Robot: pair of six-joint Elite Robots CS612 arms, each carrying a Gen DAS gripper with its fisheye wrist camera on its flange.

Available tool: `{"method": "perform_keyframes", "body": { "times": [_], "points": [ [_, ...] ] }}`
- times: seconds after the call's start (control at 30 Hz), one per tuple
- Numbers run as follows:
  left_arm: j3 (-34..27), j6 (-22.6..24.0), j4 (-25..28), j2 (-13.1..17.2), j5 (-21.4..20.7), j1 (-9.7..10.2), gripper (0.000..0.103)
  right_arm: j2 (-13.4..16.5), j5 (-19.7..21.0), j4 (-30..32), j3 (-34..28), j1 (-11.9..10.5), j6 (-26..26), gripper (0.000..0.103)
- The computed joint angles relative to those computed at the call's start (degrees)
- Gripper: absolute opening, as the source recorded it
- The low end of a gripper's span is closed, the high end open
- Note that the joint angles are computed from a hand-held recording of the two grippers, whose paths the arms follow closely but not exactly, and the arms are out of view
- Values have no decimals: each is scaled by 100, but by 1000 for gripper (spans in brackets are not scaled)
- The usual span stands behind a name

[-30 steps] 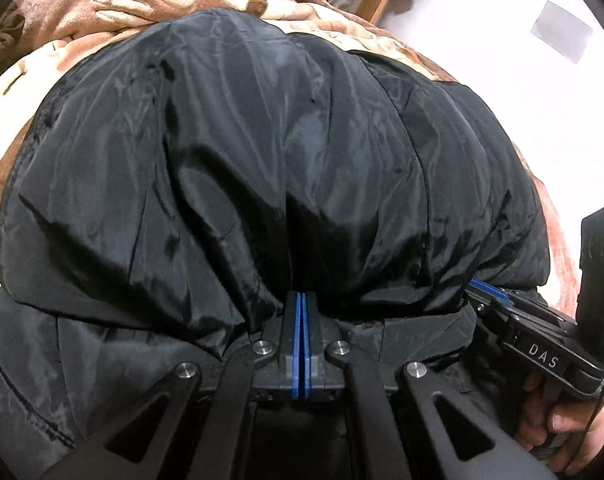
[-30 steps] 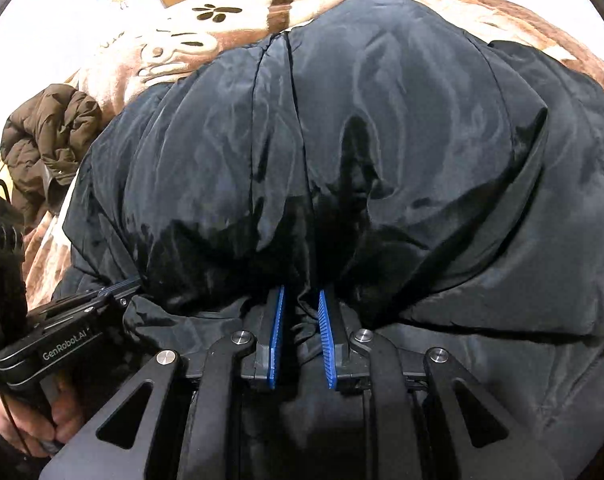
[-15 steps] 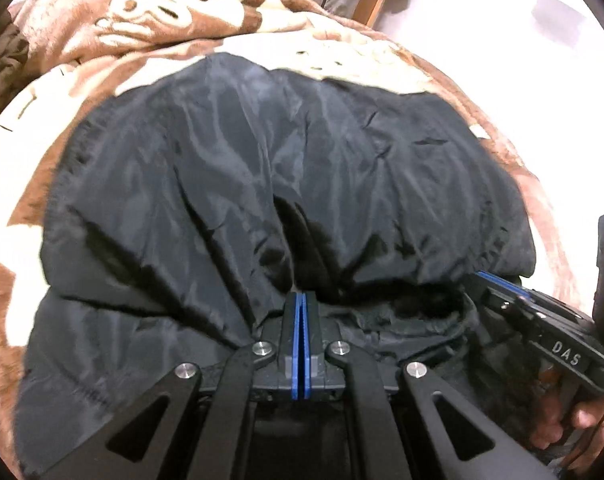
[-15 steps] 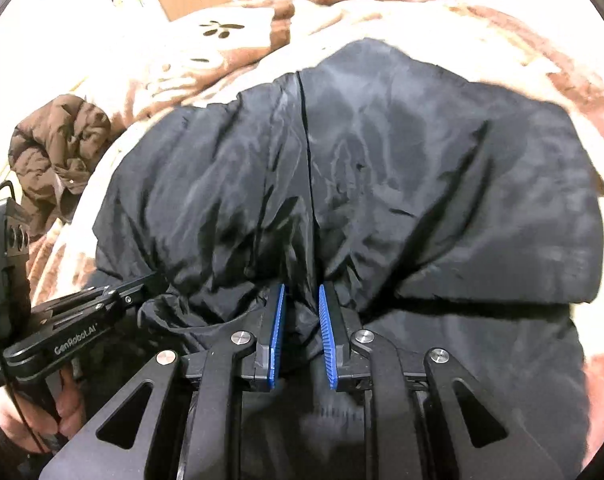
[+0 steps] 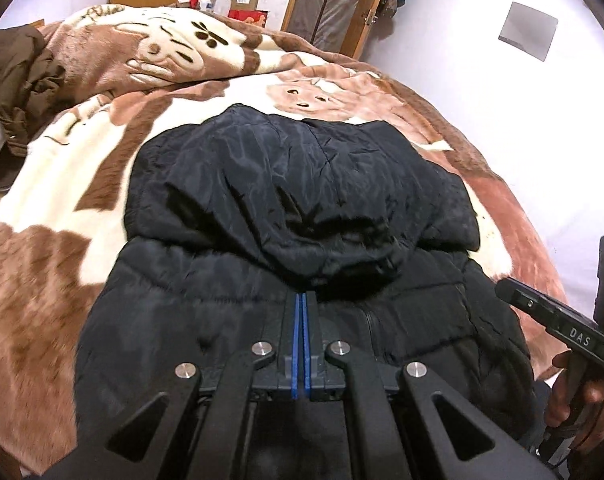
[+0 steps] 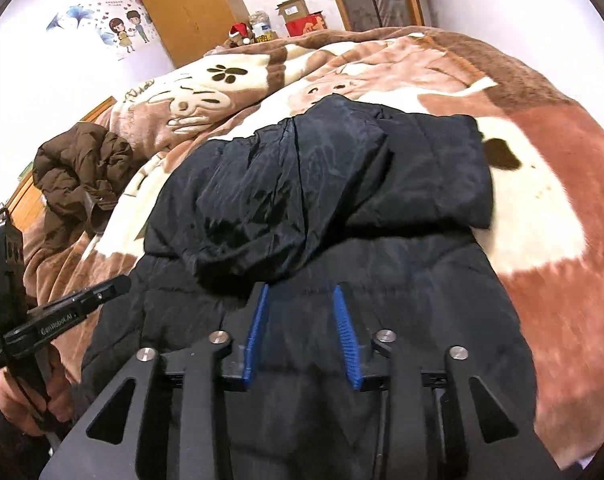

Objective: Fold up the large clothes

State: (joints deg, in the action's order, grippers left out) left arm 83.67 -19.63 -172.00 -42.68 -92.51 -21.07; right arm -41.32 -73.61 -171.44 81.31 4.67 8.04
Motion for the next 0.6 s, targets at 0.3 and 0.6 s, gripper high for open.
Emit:
{"method": "perform_keyframes", "body": {
  "times": [0.3, 0.6],
  "points": [
    [845, -60, -297, -519, 373, -136, 2, -478, -164, -448, 926, -46, -100, 39],
    [1265, 14, -417, -734, 676, -198, 2, -626, -279, -552, 1308, -187, 147, 40]
  ]
}}
